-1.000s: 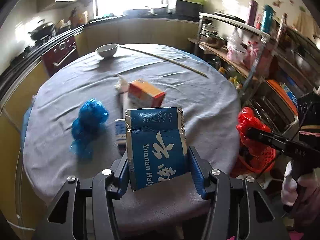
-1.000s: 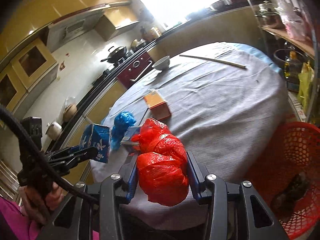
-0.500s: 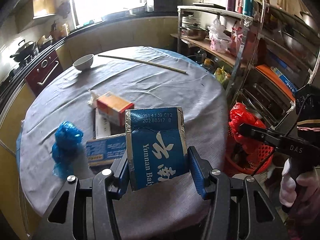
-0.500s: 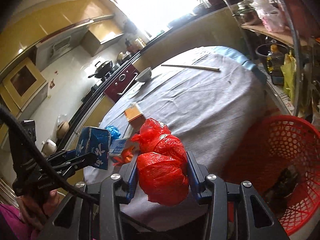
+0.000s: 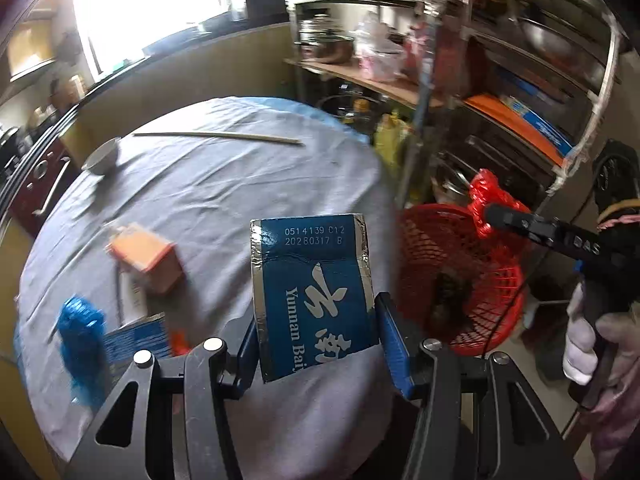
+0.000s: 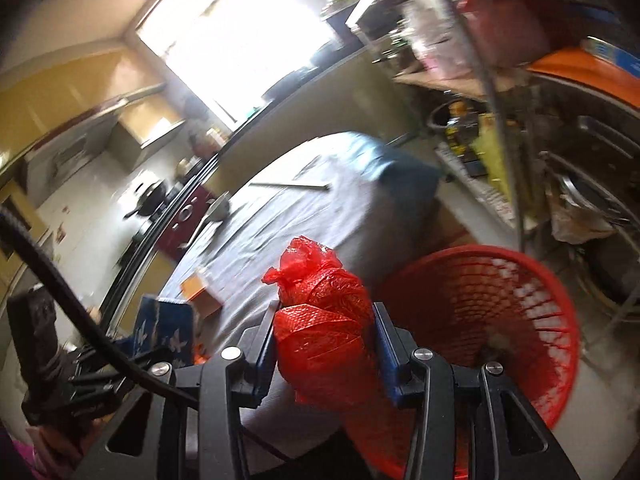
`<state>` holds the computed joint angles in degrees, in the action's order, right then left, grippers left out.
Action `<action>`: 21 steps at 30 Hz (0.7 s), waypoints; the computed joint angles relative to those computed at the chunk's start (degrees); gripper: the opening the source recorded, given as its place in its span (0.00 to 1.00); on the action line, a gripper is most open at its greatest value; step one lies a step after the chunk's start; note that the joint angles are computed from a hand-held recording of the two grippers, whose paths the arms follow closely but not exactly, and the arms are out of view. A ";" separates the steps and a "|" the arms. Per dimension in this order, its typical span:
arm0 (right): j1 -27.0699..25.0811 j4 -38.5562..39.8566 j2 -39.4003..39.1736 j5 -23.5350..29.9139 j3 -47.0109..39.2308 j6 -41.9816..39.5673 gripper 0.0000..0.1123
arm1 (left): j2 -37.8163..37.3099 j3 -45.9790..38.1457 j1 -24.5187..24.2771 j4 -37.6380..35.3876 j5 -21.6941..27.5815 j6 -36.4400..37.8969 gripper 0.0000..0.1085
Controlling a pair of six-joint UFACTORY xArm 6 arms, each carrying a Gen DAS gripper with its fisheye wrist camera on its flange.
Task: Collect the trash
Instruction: 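Carry the red bag and blue box to the red basket and release both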
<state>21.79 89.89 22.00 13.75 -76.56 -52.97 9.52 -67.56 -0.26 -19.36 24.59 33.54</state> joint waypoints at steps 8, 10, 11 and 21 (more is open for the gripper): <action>-4.04 -1.03 -0.22 -4.37 3.00 5.57 0.43 | 3.31 -3.59 -4.54 -3.48 3.57 4.34 0.51; -5.05 -2.64 -0.01 -4.25 3.89 8.69 0.43 | 4.40 -4.52 -5.69 -4.01 4.00 4.86 0.52; -5.51 -2.12 0.13 -3.51 4.03 8.84 0.43 | 5.22 -5.35 -6.27 -4.59 4.34 5.12 0.52; -7.55 -0.28 2.25 2.60 3.80 10.01 0.50 | 11.42 -12.52 -7.09 -6.32 8.55 3.49 0.60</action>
<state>14.24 89.60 24.26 16.35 -72.75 -42.97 20.94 -80.08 -7.35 -25.68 33.14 37.03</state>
